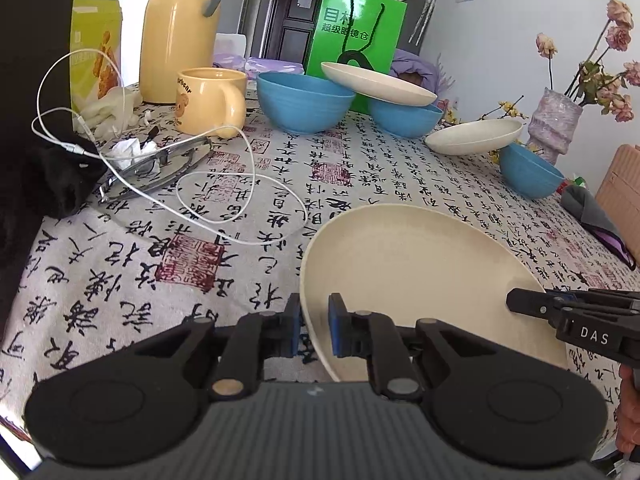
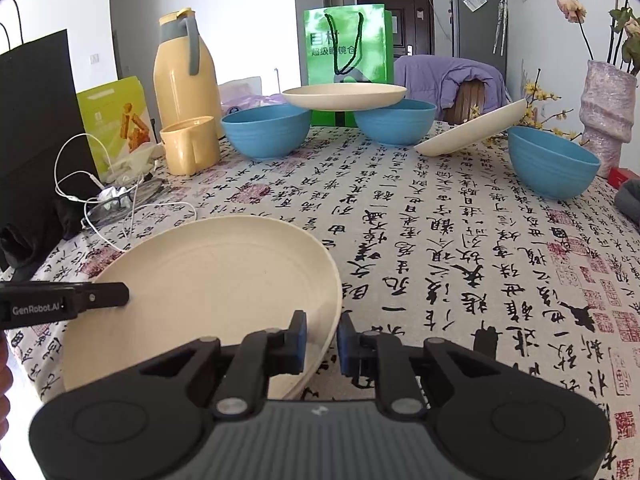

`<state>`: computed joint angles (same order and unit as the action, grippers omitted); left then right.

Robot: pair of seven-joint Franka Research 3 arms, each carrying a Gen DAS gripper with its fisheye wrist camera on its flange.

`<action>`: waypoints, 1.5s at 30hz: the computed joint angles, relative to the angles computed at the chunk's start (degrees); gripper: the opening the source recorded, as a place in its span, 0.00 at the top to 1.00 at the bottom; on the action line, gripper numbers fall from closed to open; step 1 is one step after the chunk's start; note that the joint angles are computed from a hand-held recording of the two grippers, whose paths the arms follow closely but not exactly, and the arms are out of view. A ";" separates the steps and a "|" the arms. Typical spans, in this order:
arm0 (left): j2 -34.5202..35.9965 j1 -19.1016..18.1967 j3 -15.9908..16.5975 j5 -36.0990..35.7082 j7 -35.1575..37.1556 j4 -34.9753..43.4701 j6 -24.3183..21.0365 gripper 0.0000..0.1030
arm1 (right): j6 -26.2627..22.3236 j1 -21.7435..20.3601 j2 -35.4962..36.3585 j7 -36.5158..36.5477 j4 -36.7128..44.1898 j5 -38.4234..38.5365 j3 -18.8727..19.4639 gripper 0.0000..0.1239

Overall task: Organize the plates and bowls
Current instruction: 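Lower the cream plate onto the tablecloth and open both tools, then reach both tools to the cream plate resting on the blue bowl and grip its rim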

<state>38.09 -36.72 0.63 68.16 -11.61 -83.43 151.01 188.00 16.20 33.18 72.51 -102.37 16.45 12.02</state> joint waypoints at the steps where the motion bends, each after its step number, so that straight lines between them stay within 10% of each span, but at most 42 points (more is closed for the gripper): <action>1: 0.06 -0.05 0.08 0.24 0.15 0.04 0.07 0.86 | -0.12 0.03 0.21 0.07 0.22 0.00 -0.01 0.86; 12: -2.66 -2.70 0.12 7.52 -2.47 -2.47 -8.64 0.40 | 5.55 1.29 -1.33 -0.02 -3.13 -0.33 -2.01 0.62; 18: -2.95 -3.74 -1.39 11.04 -4.40 -1.00 -12.34 0.22 | 12.69 -7.94 -3.16 4.48 -8.70 -8.48 5.99 0.56; 22: -2.49 -4.19 -2.14 13.83 -6.72 0.05 -11.64 0.13 | 15.34 -6.88 -5.17 6.15 -11.36 -11.04 3.60 0.53; 33: 3.34 -5.96 -0.65 11.67 -0.15 10.69 -10.50 0.06 | 23.26 -6.07 -7.80 13.71 -16.27 -14.55 -0.10 0.48; 45: 9.93 -6.83 2.53 5.24 7.30 21.59 -8.28 0.03 | 21.44 -10.33 -5.69 19.57 -11.30 -23.53 0.59 0.44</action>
